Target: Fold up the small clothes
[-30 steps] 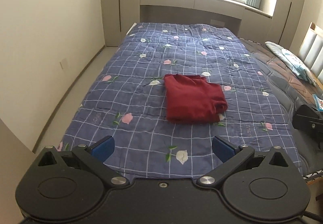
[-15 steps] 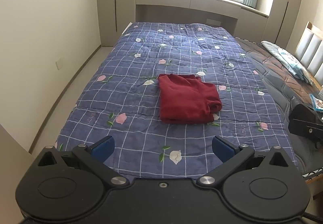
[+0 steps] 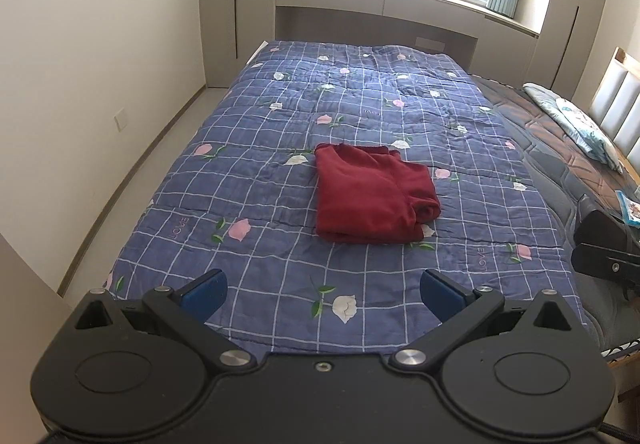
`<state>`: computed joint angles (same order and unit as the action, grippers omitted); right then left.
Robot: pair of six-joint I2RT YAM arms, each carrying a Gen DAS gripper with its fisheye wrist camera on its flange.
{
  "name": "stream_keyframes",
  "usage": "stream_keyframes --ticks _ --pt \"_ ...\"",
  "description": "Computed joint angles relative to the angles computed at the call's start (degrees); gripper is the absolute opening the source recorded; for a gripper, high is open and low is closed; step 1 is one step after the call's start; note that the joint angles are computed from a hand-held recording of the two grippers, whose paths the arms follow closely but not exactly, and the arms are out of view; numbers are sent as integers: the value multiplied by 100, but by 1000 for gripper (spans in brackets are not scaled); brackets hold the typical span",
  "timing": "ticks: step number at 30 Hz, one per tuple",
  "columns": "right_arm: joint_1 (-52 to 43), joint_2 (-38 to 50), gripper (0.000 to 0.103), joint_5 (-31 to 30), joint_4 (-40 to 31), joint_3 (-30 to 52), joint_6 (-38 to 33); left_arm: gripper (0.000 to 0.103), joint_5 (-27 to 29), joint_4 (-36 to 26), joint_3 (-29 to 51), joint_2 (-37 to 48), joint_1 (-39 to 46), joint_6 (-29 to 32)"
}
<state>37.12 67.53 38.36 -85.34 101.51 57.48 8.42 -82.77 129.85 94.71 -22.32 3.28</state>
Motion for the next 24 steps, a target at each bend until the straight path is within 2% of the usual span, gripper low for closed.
stream_keyframes --ticks 18,24 --pt "-213 -313 103 -294 166 -257 -288 102 -215 -47 -115 -101 -344 -427" --pt "-276 -419 103 -414 227 -361 -376 102 -479 30 -241 -227 -562 -576"
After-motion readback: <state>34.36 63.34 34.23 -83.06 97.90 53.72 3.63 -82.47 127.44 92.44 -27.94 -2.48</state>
